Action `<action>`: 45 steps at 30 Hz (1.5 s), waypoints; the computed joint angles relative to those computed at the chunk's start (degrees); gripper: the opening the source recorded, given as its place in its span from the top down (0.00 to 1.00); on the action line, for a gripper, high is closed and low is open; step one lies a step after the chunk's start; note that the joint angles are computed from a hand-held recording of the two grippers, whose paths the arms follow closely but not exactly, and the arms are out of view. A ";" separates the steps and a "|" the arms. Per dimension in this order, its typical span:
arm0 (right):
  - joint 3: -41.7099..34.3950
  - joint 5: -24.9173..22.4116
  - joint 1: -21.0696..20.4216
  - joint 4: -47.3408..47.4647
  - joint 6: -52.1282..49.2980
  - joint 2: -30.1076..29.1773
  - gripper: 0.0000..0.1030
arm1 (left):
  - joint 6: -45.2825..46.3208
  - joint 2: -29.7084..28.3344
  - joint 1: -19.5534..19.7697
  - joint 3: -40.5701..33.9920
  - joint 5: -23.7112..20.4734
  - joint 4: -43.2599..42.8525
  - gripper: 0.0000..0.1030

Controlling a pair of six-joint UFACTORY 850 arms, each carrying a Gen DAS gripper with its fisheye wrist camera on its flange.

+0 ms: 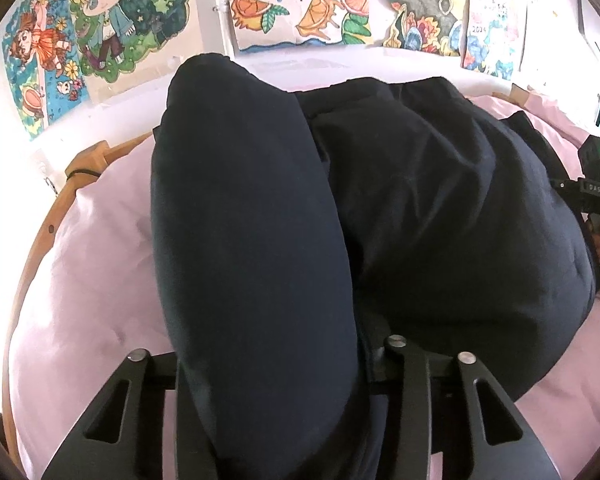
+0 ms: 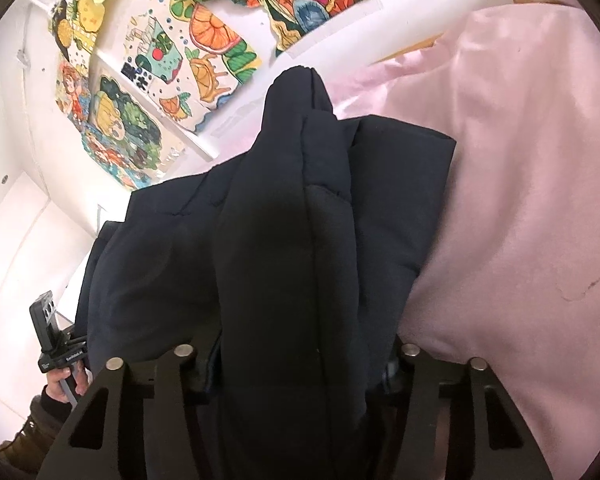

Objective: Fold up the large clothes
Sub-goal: 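Push both open grippers along the black jacket bundle to smooth it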

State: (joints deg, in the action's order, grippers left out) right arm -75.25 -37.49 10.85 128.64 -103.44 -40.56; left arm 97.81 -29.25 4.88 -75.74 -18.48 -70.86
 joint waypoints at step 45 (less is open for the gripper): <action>17.32 11.42 10.75 6.20 -5.41 24.47 0.73 | -3.42 18.10 7.29 15.77 -11.56 5.80 0.79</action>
